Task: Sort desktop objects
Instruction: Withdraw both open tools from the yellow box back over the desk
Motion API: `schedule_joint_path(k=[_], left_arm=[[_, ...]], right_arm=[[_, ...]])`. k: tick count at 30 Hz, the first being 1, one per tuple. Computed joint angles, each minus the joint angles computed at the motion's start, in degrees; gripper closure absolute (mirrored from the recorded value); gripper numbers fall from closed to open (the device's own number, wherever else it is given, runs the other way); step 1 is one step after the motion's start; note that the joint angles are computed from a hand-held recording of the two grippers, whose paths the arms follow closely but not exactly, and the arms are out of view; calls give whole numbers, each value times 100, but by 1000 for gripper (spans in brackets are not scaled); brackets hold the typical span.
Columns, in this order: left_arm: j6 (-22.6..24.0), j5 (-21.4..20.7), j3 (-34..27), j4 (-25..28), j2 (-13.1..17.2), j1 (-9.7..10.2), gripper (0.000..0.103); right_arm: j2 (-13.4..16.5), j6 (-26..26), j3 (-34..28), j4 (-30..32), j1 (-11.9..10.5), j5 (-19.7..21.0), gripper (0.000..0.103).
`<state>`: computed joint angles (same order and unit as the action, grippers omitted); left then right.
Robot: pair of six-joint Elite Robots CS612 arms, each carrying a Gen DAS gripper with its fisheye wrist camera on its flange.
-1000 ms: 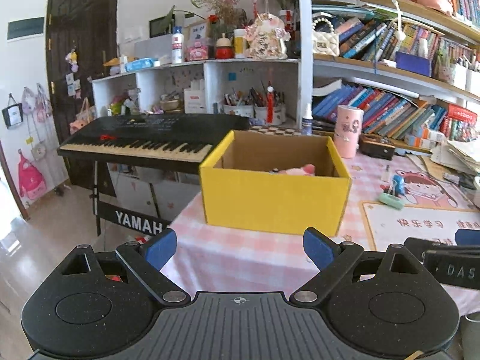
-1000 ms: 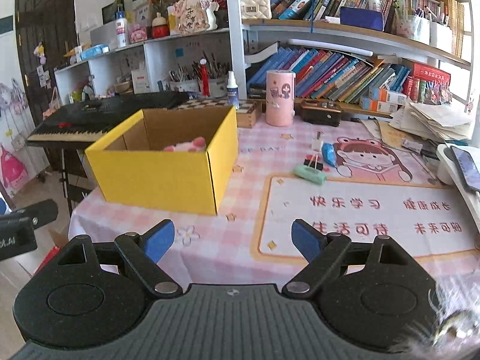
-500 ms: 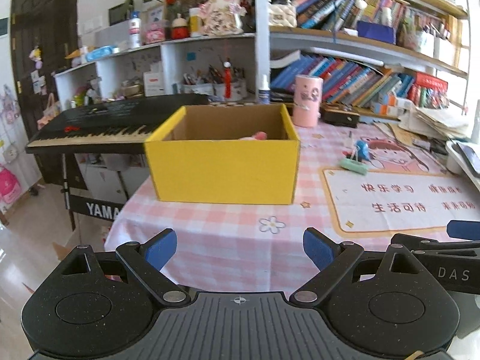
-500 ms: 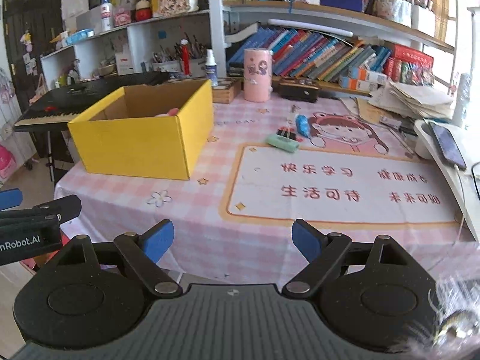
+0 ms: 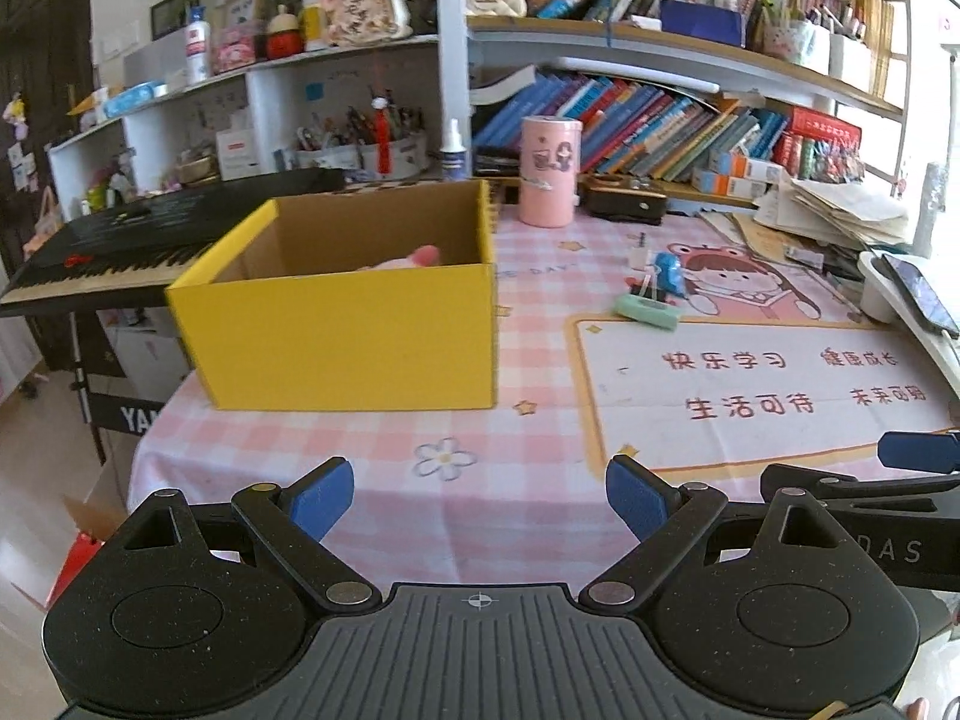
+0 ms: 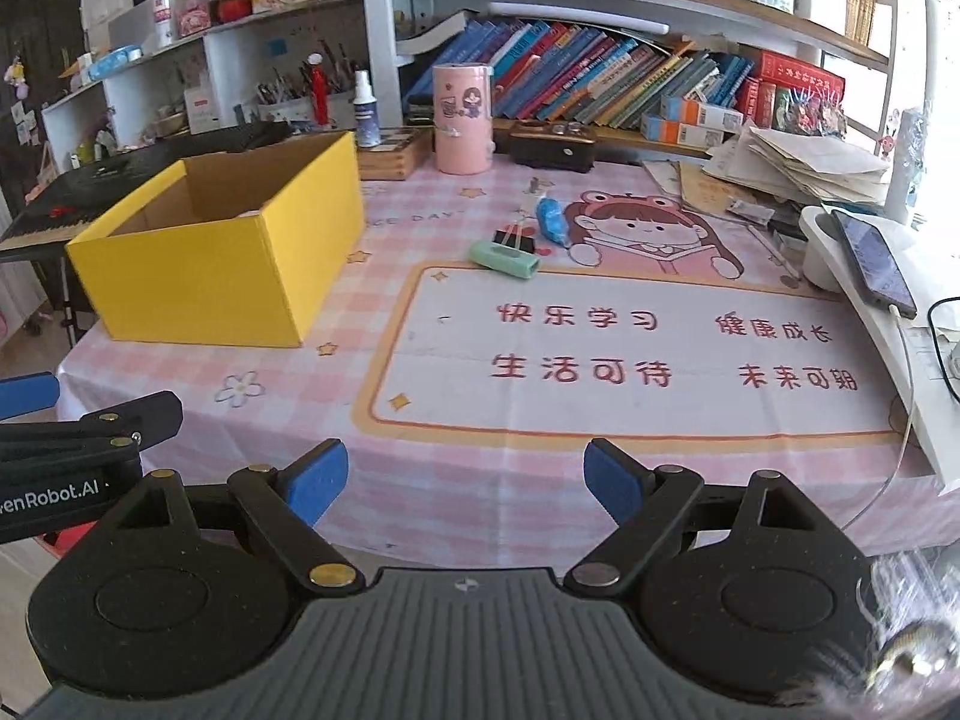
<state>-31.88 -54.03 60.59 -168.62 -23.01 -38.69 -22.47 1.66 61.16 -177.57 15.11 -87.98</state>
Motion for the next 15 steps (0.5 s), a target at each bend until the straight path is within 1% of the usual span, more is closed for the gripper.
schedule_joint_path(k=[4,8,15], left_arm=[[87,-153,-427,231,201,2,10],[141,-251,-1001,565,458,19,10],[304,-383,-2314,1228,1062,18,11]], right_arm=[[60,18,-151,177,-82,-23,17],[145,55,-347,372,-185,-34,17],[364,148,-832,695,-381,16,17]])
